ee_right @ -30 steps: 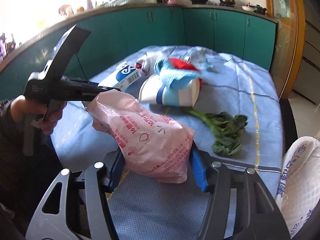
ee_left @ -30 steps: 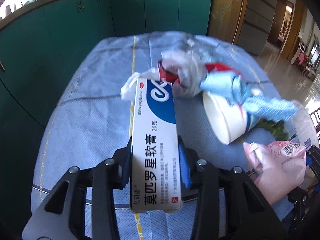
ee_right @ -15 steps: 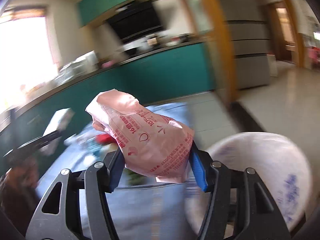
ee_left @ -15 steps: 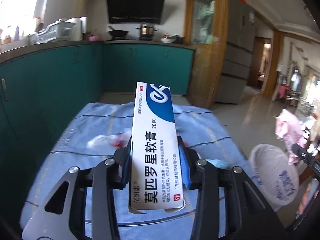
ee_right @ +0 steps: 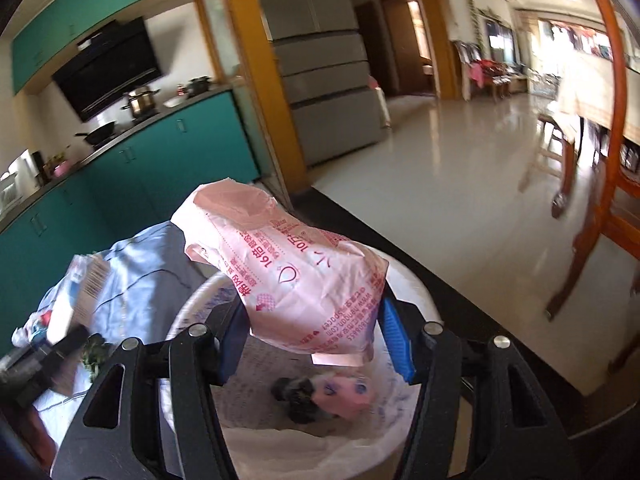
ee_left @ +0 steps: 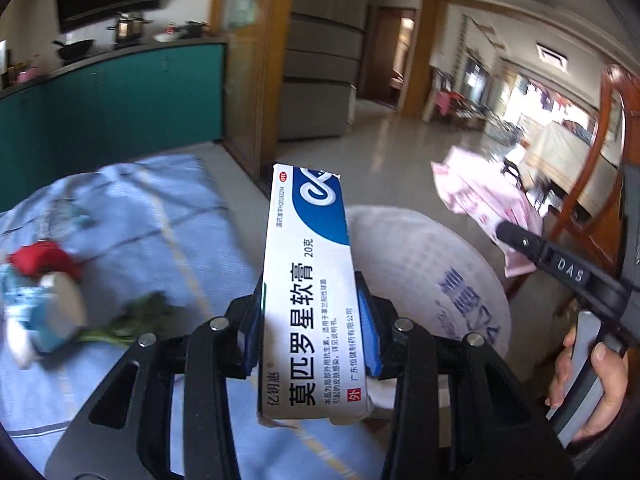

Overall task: Collect trash
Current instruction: 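Carry the ointment box and pink bag over the wastebasket and open both tools, then move both open tools back over the trash on the table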

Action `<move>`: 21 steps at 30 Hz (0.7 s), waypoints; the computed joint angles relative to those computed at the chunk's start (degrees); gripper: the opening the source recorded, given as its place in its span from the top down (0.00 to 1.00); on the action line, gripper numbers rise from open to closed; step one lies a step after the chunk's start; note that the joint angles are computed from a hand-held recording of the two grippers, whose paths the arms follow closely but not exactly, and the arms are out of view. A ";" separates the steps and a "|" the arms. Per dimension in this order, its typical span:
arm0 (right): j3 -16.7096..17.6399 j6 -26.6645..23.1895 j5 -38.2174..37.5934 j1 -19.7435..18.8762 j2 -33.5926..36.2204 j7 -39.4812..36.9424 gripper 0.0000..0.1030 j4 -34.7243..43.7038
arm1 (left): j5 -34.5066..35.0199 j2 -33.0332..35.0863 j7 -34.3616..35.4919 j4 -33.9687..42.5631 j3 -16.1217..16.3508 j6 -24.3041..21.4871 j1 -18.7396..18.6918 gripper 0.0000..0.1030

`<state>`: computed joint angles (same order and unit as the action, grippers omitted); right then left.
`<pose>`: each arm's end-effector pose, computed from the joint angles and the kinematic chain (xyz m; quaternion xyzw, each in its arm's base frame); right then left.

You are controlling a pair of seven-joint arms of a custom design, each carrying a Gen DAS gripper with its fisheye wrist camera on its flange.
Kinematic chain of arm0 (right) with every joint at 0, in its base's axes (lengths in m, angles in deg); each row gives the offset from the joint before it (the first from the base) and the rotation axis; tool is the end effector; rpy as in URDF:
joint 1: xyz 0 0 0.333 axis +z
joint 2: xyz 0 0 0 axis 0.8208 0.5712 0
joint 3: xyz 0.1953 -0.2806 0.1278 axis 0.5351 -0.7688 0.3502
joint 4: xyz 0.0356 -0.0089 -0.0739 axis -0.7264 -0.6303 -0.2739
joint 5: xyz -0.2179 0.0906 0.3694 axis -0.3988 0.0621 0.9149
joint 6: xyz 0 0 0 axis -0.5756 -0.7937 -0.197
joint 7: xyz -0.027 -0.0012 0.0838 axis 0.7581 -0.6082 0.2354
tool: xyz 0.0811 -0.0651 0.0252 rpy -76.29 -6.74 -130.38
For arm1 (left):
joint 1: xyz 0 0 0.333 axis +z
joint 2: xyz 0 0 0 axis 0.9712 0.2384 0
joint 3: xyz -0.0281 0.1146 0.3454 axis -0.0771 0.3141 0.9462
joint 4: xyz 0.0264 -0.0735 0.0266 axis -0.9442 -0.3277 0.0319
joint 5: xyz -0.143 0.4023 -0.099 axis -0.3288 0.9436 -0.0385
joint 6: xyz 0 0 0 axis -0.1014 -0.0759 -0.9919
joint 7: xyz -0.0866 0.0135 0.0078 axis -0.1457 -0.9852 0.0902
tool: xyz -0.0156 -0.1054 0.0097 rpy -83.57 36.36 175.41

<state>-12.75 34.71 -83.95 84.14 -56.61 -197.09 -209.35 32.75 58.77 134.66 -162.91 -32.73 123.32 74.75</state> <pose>0.5286 0.2843 0.3160 -0.1900 0.8601 -0.4166 0.2247 0.7428 -0.2964 0.3161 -0.2122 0.8722 -0.4387 0.0432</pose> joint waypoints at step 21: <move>-0.12 1.96 3.73 -1.22 -0.06 -4.14 0.41 -0.31 | -4.00 0.62 16.49 -7.10 -10.00 10.98 3.48 0.27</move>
<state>-12.86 36.68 -80.22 82.93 -56.66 -201.22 -209.66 28.76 59.39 151.16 -170.01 -42.72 134.29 78.23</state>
